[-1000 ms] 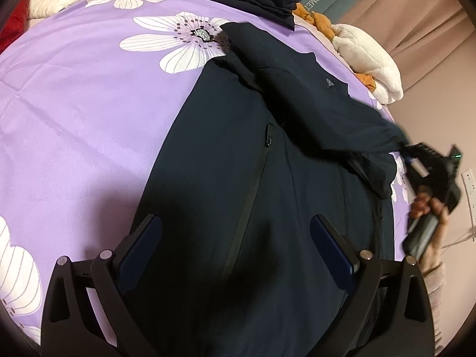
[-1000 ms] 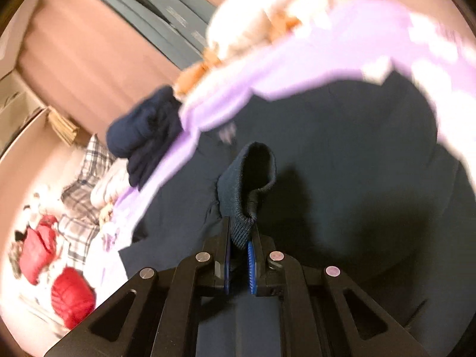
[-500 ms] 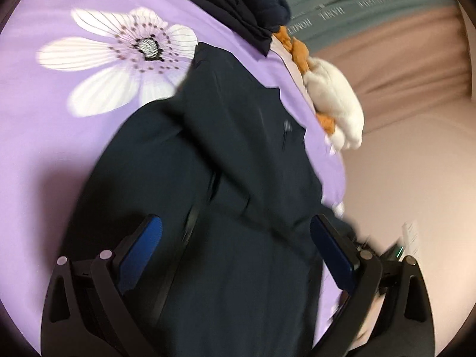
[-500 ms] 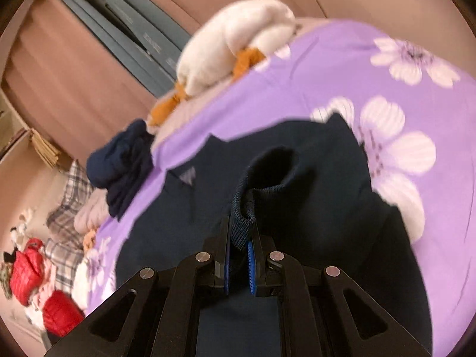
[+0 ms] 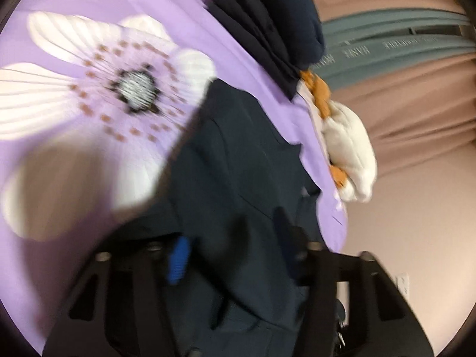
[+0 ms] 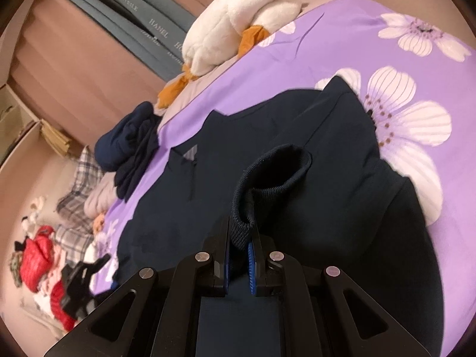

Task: Fold large clothes

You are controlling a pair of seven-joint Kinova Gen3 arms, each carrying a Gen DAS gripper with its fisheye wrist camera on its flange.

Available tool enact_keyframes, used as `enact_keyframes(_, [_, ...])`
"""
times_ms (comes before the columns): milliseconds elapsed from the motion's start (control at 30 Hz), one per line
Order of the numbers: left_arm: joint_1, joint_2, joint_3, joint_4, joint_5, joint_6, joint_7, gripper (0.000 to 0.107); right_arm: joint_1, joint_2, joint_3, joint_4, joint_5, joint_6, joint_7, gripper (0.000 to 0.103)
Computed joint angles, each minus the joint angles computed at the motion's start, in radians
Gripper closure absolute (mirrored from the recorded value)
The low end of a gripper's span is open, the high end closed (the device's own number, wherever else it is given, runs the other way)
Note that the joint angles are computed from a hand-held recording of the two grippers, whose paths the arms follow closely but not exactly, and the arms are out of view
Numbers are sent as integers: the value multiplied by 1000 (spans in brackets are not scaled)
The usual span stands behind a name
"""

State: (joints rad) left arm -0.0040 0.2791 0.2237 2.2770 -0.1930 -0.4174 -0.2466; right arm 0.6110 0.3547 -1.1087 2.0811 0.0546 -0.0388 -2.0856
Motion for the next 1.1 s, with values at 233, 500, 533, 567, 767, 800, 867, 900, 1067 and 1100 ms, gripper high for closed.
enact_keyframes(233, [5, -1, -72, 50, -139, -26, 122, 80, -78, 54, 75, 14, 215, 24, -241, 92])
enact_keyframes(500, [321, -113, -342, -21, -449, 274, 315, 49, -132, -43, 194, 97, 305, -100, -452, 91])
enact_keyframes(533, [367, -132, -371, -21, -460, 315, 297, 41, -171, -76, 241, 106, 265, -106, -434, 88])
enact_keyframes(567, [414, -152, -391, -25, -464, 356, 266, 40, -212, -109, 287, 110, 224, -97, -407, 87])
enact_keyframes(767, [692, -141, -485, -140, -622, 594, 301, 40, -480, -234, 543, 99, 45, -35, -166, 86])
enact_keyframes(800, [738, -131, -512, -156, -634, 613, 302, 40, -527, -231, 576, 90, 31, -32, -126, 86])
enact_keyframes(867, [831, -95, -590, -195, -608, 614, 262, 40, -619, -228, 634, 63, 28, -13, -44, 86])
enact_keyframes(900, [877, -70, -634, -219, -588, 611, 246, 40, -661, -218, 654, 47, 21, -10, -4, 86])
enact_keyframes(1067, [1039, 57, -790, -342, -476, 653, 144, 47, -814, -166, 748, -20, -62, 12, 149, 86])
enact_keyframes(1100, [1050, 74, -796, -362, -477, 670, 135, 48, -855, -159, 783, -23, -78, -3, 190, 86])
